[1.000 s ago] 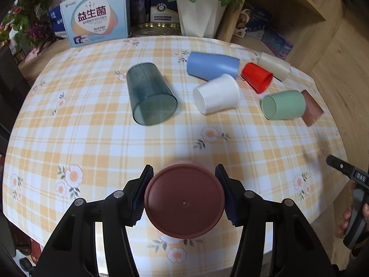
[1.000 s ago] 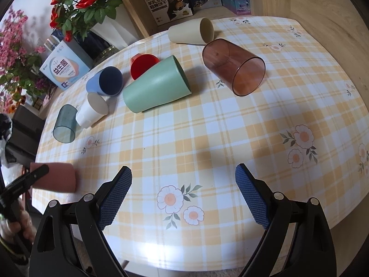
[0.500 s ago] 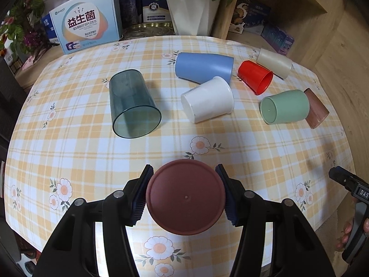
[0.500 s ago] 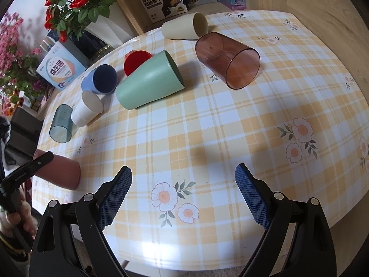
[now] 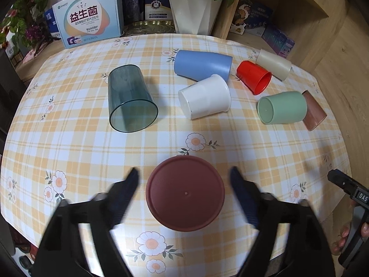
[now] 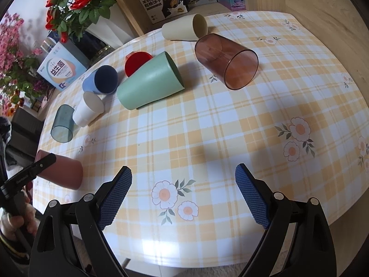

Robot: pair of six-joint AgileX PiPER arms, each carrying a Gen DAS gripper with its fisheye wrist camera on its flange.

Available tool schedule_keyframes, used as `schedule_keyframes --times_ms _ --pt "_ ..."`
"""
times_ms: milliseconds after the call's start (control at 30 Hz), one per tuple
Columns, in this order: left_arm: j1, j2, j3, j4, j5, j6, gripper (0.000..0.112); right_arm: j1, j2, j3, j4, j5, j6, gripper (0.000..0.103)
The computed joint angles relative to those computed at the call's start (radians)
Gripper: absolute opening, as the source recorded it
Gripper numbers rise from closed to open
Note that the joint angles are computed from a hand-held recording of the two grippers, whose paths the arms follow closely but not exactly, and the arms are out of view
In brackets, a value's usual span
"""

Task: Flip cup upside down
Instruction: 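Set the pink cup rim-down on the table and open the left gripper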

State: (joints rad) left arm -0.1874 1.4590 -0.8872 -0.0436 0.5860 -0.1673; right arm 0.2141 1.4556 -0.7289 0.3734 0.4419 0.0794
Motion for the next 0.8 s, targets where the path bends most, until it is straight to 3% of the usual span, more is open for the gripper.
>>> schedule_keyframes --times_ms 167,600,800 --pt "-0.025 -0.037 -0.004 0.048 0.028 -0.055 0.096 0.010 -0.045 -0.011 -0.056 0.029 0.055 0.088" --pt "-0.164 -0.252 -0.008 0.241 0.128 -0.279 0.097 0.069 -0.244 -0.037 -0.238 0.116 0.246 0.088" --pt "-0.265 -0.339 -0.047 0.353 0.208 -0.401 0.097 0.109 -0.339 -0.064 -0.320 0.183 0.321 0.088"
